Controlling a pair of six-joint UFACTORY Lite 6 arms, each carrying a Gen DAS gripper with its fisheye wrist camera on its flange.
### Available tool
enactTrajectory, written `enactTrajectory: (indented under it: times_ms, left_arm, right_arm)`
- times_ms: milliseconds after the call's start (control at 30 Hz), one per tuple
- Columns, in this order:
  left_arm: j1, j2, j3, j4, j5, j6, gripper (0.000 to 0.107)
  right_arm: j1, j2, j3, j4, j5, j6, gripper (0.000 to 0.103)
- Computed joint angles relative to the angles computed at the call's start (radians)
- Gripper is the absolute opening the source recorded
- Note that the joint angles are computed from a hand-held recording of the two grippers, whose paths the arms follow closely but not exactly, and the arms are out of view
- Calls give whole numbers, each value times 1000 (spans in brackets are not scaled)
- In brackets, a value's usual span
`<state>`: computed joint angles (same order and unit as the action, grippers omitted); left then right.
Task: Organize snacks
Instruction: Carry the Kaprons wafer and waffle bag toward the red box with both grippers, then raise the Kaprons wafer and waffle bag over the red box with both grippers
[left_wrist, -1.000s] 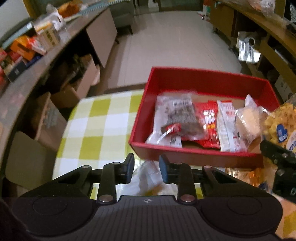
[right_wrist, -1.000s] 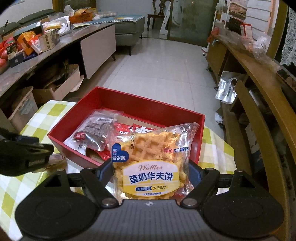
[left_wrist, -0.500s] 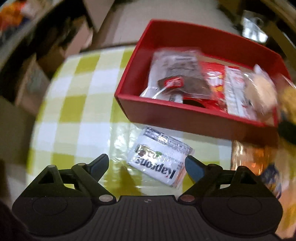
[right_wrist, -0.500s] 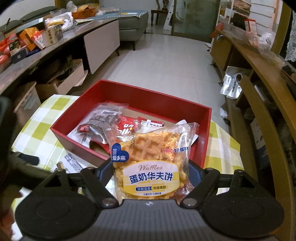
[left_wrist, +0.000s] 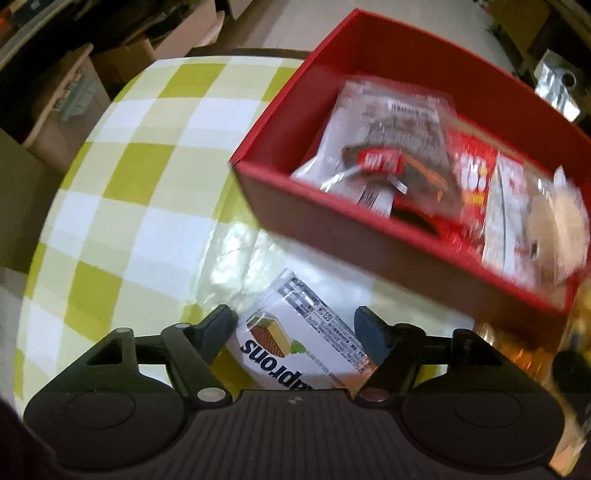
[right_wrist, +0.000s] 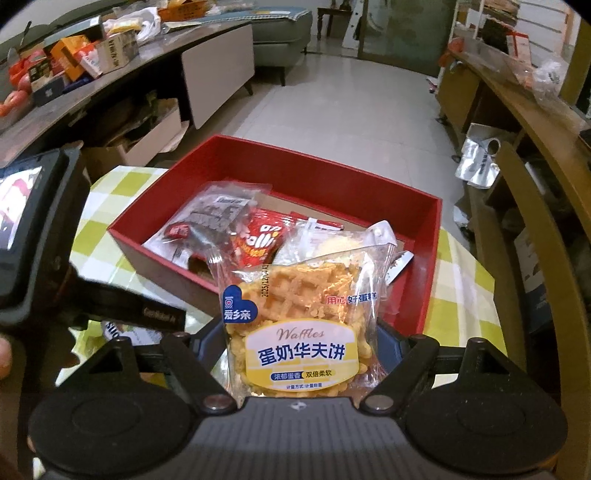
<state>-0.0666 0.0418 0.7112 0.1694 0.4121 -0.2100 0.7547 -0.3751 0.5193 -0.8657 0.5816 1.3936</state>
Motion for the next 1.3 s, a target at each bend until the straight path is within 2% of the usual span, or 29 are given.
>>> enactTrajectory:
  times_ms: [100,167,400,433,467,500,567,633,700,733,767,800,833,933,1033,1100,1200,1300]
  left_arm:
    - [-1,-118,-103,32,11,28,69]
    - [-13,-192,-153,69,31,25,57]
    - [-17,-407,-262,55,83,108,53]
    - [-23,-420,-259,52,92,114,46]
    - [-26,-444,-261,42,104,127,30]
    - [-29,-462,-261,29,116,141,22]
    - [-45,-471,-253,19,122,150,22]
    - [-84,-484,-265,92,118,79,23]
    - [-62,-463,-267,66,104,123,35]
    - [-38,-428,-252,17,109,180,63]
    - [-16,-404,-246,-6,107,200,83]
    - [-7,-391,-242,-20,103,204,86]
    - [-9,-375,-236,-25,100,200,84]
    - [-25,-323,-228,4,95,136,90]
    - [3,-244,-218,7,87,99,90]
    - [16,-261,-242,3,83,89,88]
    - [36,-320,-275,-32,97,121,82]
    - [20,-390,-302,-3,113,108,62]
  right_arm:
    - [18,-3,2,13,12,-5,86]
    - [37,2,4,12,19,7,86]
    - [63,23,7,19,20,9,86]
    - [63,20,7,18,21,11,86]
    - [65,16,6,16,23,15,86]
    - [68,13,5,10,26,20,86]
    - [71,13,4,7,32,22,86]
    - [65,20,1,10,25,22,86]
    - [59,32,1,21,17,10,86]
    - [61,37,2,19,18,13,86]
    - [66,44,6,15,24,17,86]
    - [69,44,6,17,21,17,86]
    - [71,43,5,20,19,17,86]
    - [85,53,7,21,25,6,86]
    - [79,63,7,48,9,-25,86]
    - [88,74,10,59,4,-42,85]
    - [116,84,15,62,12,-46,84]
    - [135,62,10,74,21,-55,84]
